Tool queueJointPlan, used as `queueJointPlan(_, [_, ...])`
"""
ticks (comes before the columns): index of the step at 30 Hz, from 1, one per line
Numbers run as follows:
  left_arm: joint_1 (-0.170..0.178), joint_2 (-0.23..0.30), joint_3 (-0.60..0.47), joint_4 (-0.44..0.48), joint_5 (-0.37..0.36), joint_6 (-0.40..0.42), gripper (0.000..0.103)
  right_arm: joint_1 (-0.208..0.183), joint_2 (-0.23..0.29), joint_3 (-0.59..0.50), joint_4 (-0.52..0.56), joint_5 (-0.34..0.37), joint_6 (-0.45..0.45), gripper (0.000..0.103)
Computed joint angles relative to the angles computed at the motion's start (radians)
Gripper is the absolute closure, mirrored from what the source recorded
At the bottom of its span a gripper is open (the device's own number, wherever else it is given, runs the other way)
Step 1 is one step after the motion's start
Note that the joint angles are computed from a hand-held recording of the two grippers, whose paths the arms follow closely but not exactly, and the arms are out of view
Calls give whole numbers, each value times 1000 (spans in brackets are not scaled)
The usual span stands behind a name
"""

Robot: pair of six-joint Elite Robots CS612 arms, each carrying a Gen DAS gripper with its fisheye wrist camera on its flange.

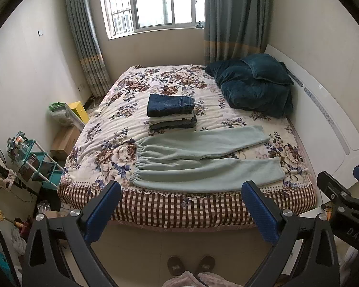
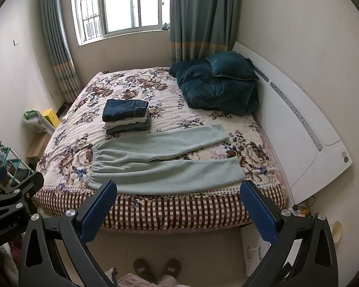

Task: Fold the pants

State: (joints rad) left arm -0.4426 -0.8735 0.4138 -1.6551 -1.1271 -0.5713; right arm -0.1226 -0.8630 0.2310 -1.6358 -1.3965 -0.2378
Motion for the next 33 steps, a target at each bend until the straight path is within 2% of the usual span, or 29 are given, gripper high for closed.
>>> queueJointPlan(33, [0, -7, 17, -13, -1, -9, 1, 5, 17, -34, 16, -5, -4, 0])
